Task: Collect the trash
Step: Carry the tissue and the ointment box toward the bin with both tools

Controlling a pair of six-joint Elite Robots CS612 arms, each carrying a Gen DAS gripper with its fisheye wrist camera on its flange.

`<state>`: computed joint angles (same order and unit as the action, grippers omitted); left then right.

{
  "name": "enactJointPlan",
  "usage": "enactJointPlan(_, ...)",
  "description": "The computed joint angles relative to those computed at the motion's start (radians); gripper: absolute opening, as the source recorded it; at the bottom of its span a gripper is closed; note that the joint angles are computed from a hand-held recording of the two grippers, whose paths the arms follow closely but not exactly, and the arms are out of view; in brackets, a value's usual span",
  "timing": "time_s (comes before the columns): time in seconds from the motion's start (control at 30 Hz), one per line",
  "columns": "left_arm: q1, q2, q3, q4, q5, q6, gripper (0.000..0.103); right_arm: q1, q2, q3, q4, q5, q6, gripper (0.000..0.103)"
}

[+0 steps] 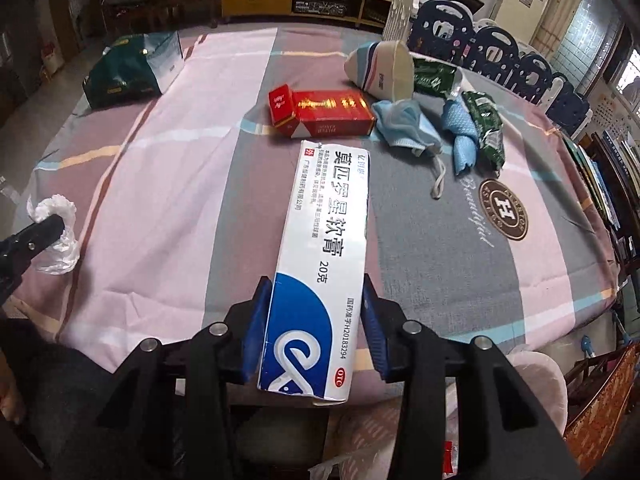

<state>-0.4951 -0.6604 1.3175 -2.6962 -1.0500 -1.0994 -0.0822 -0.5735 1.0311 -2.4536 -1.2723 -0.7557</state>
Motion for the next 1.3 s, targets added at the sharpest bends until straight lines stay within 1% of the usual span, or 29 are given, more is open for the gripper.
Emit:
enactJointPlan(0.03, -0.007, -0.004, -0.015, 0.064, 0.025, -0.009, 0.019, -0.009, -0.011, 0.008, -0.007, 0.022, 0.011, 0.043)
enactJointPlan(0.07, -0.013, -0.007, -0.022, 0.093, 0.042, -0.011, 0.019, -0.018, -0.023, 0.017, -0.009, 0.04, 0.018, 0.043)
enactJointPlan(0.17, -0.036, -0.018, -0.034, 0.104, 0.092, 0.017, 0.019, -0.047, -0.052, 0.034, -0.013, 0.093, 0.046, 0.044)
enactJointPlan(0.27, -0.063, -0.023, -0.065, 0.122, 0.136, 0.074, 0.019, -0.075, -0.081, 0.059, -0.041, 0.126, 0.072, 0.044)
enactJointPlan(0.43, -0.102, -0.025, -0.11, 0.054, 0.163, 0.202, 0.019, -0.122, -0.123, 0.098, -0.085, 0.173, 0.097, 0.044)
enactJointPlan(0.53, -0.121, -0.019, -0.14, 0.025, 0.166, 0.265, 0.019, -0.151, -0.146, 0.123, -0.116, 0.198, 0.111, 0.044)
enactJointPlan(0.63, -0.142, -0.01, -0.175, 0.033, 0.177, 0.31, 0.019, -0.178, -0.166, 0.149, -0.154, 0.218, 0.129, 0.044)
enactJointPlan(0.8, -0.167, -0.002, -0.212, 0.045, 0.167, 0.338, 0.019, -0.214, -0.192, 0.185, -0.199, 0.246, 0.138, 0.044)
enactJointPlan(0.97, -0.192, 0.004, -0.238, 0.041, 0.196, 0.388, 0.019, -0.246, -0.21, 0.214, -0.234, 0.275, 0.147, 0.044)
enactJointPlan(1.13, -0.212, 0.008, -0.255, 0.042, 0.222, 0.419, 0.019, -0.267, -0.216, 0.229, -0.228, 0.299, 0.146, 0.044)
enactJointPlan(1.3, -0.223, 0.014, -0.267, 0.014, 0.24, 0.448, 0.019, -0.281, -0.215, 0.23, -0.214, 0.317, 0.148, 0.044)
